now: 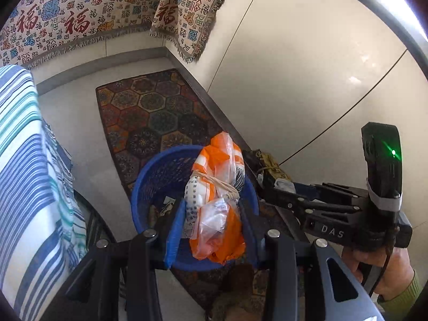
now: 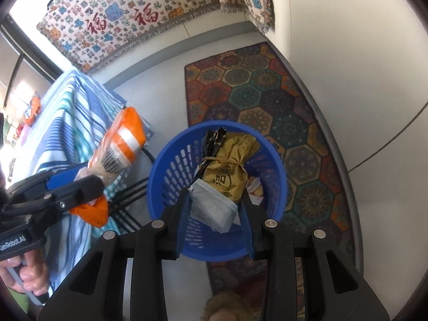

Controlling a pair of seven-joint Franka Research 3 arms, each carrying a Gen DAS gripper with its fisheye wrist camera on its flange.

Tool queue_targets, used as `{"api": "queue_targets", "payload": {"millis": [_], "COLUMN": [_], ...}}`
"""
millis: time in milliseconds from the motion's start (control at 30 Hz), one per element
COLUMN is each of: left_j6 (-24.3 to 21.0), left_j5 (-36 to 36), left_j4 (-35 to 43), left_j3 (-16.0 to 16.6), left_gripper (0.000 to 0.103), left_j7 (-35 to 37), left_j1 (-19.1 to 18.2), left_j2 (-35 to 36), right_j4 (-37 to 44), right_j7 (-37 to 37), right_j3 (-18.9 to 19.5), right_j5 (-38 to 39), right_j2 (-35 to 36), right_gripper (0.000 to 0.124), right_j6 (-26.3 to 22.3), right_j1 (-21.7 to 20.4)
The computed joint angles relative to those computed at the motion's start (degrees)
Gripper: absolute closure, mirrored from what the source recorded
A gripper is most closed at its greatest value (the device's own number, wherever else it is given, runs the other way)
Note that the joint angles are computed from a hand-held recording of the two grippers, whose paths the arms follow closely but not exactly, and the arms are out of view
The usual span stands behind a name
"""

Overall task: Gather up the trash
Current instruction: 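Carry both items over the blue wastebasket and open both tools to drop them, then swing both tools back toward the table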

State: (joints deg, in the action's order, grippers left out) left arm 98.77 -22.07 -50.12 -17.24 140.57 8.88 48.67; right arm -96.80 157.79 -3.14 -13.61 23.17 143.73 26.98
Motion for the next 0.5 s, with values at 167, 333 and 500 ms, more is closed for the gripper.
{"api": "queue_targets", "payload": {"millis": [167, 333, 500], "left_j6": [1.6, 3.1, 0.6], "left_j5": [0.6, 1.3, 0.5], "left_j4": [-0.1, 1.1, 5.1], "left_j3": [0.0, 0.0, -0.7], "left_gripper": [0.062, 0.046, 0.044], "left_j7": [0.1, -1.0, -2.4], "left_j1": [-1.0, -2.2, -1.5], "left_j2": [0.5, 2.0, 3.8], "right_j4": [-0.1, -0.6, -0.9], "right_j7": [-0.5, 0.7, 5.3], "right_j3": [-0.1, -1.1, -2.7], "right_j5": [0.3, -1.7, -6.7], "right_j2": [0.5, 0.8, -1.1], "right_gripper": [0.088, 0.051, 0.051], "right_j6": [0.3, 1.3, -2.3], "right_j1": [-0.2, 0.8, 2.8]}}
